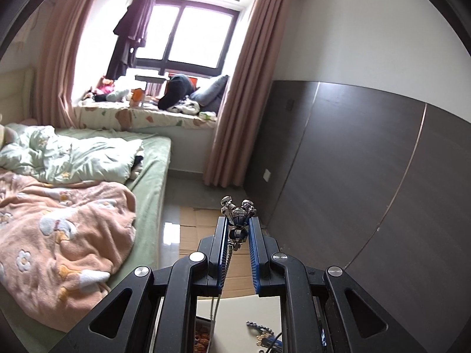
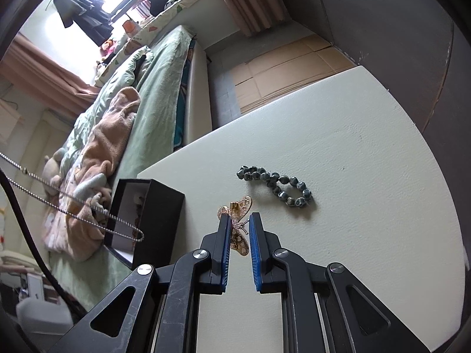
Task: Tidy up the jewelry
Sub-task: 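Carry the chain into the box and release with the left gripper while the right gripper grasps the butterfly, then carry the gold butterfly brooch into the black box and release with the right gripper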
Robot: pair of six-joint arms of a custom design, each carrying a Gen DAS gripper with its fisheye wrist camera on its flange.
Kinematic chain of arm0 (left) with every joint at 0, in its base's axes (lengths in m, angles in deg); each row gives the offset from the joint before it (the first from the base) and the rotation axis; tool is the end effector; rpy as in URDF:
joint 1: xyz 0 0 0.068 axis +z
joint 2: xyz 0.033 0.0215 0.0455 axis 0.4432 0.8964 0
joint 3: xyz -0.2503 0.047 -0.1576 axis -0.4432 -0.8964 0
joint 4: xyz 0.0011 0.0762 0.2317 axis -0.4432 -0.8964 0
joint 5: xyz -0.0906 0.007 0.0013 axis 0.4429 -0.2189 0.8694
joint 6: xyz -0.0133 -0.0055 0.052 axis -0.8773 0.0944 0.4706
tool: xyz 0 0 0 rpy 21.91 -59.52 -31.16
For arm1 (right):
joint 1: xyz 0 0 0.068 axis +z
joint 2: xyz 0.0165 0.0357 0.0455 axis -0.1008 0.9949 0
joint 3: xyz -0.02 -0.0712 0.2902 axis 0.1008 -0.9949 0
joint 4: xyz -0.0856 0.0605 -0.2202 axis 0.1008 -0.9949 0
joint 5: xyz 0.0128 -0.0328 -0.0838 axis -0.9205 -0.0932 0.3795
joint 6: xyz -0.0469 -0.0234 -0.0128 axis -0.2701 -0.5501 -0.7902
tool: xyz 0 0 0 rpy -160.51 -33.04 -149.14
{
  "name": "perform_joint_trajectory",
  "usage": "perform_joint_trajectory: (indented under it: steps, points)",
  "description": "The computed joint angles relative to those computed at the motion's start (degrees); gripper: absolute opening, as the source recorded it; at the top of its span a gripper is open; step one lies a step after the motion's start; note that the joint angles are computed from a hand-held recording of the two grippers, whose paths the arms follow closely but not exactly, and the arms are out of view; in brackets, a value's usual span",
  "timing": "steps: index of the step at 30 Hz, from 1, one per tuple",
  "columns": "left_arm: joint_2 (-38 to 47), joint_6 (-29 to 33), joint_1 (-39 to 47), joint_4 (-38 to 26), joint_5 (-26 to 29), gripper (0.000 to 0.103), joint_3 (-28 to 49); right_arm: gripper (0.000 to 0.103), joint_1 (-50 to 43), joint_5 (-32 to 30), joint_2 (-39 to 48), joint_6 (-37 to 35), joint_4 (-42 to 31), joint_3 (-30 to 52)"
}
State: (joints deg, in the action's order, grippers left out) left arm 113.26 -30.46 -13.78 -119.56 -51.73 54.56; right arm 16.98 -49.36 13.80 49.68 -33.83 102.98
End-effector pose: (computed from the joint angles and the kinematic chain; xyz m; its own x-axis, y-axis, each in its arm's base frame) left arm 0.1999 -0.1422 0.5010 -0.3844 -0.2671 -0.8837 -0.0647 0.9627 -0.2628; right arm 0.3100 0.1420 0.2292 -0.9220 0.0506 -0.3839 -0.1462 0.8725 0.4662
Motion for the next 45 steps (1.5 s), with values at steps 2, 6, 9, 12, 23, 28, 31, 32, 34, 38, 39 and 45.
perform_joint_trajectory:
  steps: [2,6,9,12,23,28,31,32,34,38,39,45]
  points:
    - [-0.17,0.02,0.56,-0.58,-0.17,0.014,0.05,0.014,0.09,-0.09,0.29,-0.02,-0.08,0.19]
    - [-0.72,0.16,1.49,-1.23,-0.36,0.014,-0.57,0.014,0.5,-0.23,0.81,0.31,-0.12,0.44]
    - [-1.07,-0.62,1.61,-1.6,-0.66,0.014,-1.72,0.014,0.94,-0.25,1.04,0.74,-0.17,0.63]
    - [-1.82,-0.84,2.86,-1.33,-0.74,0.014,-3.97,0.014,1.44,-0.22,1.26,0.65,-0.37,0.94]
    - [-8.11,-6.23,8.09,6.87,6.32,0.014,-23.56,0.014,2.54,0.36,1.84,0.94,-0.66,1.36]
    - [-10.27,-9.88,9.85,11.77,8.73,0.014,-33.55,0.014,3.08,0.88,2.31,1.02,-0.89,1.61]
    - [-11.38,-11.94,10.93,14.96,10.88,0.014,-38.66,0.014,3.24,1.05,2.31,0.9,-1.01,1.66]
    - [-11.72,-12.5,11.01,15.84,11.14,0.014,-40.11,0.014,3.32,1.15,2.34,0.87,-1.05,1.7]
    - [-11.99,-13.49,10.69,17.23,11.14,0.014,-42.12,0.014,3.51,1.31,2.49,0.84,-1.13,1.74]
    - [-11.84,-14.11,10.52,19.88,11.91,0.014,-45.35,0.014,4.25,1.78,3.1,1.06,-1.27,2.27]
    - [-11.49,-14.01,10.84,20.97,12.94,0.014,-46.49,0.014,4.37,1.72,3.08,1.18,-1.05,2.21]
    - [-10.06,-16.7,16.06,25.71,23.26,0.016,-53.08,0.014,5.5,1.8,1.71,1.92,1.4,1.09]
